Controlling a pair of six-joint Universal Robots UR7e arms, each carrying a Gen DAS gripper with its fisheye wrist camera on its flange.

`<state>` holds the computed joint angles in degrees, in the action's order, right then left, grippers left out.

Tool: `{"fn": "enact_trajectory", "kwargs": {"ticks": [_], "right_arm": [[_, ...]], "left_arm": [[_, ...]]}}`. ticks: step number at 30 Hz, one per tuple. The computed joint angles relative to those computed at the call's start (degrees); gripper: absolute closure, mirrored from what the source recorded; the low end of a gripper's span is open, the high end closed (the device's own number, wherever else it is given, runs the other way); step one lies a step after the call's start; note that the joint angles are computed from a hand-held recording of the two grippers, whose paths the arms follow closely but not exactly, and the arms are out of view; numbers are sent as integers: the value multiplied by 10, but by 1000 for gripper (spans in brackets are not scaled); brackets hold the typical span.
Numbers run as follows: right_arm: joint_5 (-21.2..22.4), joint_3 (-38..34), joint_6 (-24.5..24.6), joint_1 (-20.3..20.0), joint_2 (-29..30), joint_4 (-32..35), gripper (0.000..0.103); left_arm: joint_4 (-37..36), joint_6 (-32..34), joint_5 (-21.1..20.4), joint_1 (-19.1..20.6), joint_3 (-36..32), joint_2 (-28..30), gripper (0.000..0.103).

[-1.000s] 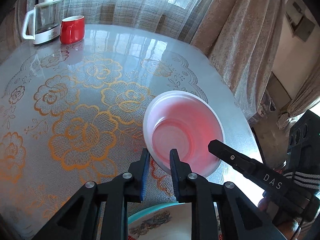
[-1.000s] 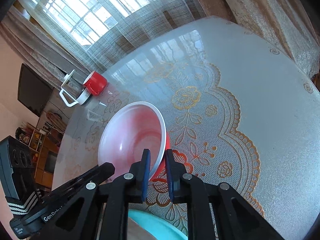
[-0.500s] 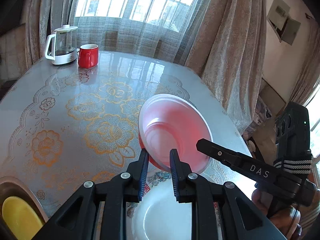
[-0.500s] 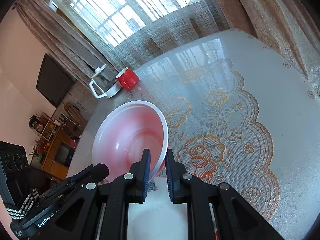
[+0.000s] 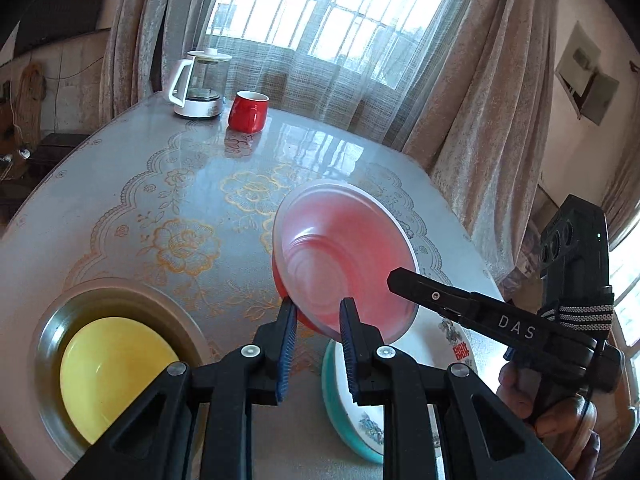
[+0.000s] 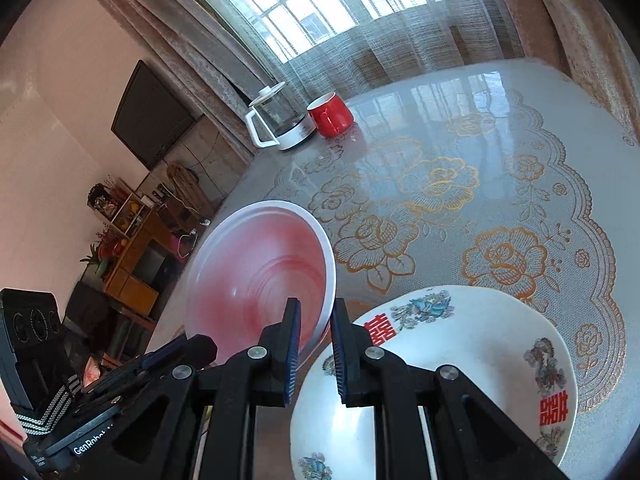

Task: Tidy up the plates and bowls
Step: 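Carry the red-pink bowl with the left gripper and lower it onto the yellow bowl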

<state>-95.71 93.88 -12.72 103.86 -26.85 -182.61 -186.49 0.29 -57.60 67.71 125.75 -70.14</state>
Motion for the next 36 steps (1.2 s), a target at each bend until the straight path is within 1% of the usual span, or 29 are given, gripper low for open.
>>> {"fn": "enact_trajectory", "kwargs": {"ticks": [6, 12, 14, 18, 22, 26, 31, 36], "right_arm": [[24, -25, -13, 27, 32, 36, 88], [37, -56, -26, 50, 65, 77, 88], [36, -65, -29, 56, 74, 87, 88], [33, -68, -31, 64, 84, 101, 88], [22, -73, -34, 70, 95, 110, 88], [18, -68, -29, 70, 98, 112, 88], [6, -62, -22, 70, 99, 112, 88], [-12, -64, -13, 70, 105, 118, 86]], "left_arm": [[-16, -17, 24, 13, 52, -69, 82], [-7, -36, 46, 29, 83, -125, 82], [-5, -38, 48, 35, 93, -138, 82], [5, -49, 39, 50, 108, -160, 82], [14, -59, 34, 60, 119, -171, 82], [28, -65, 19, 72, 124, -179, 82], [45, -65, 3, 84, 121, -176, 81], [59, -72, 4, 94, 117, -167, 80]]}}
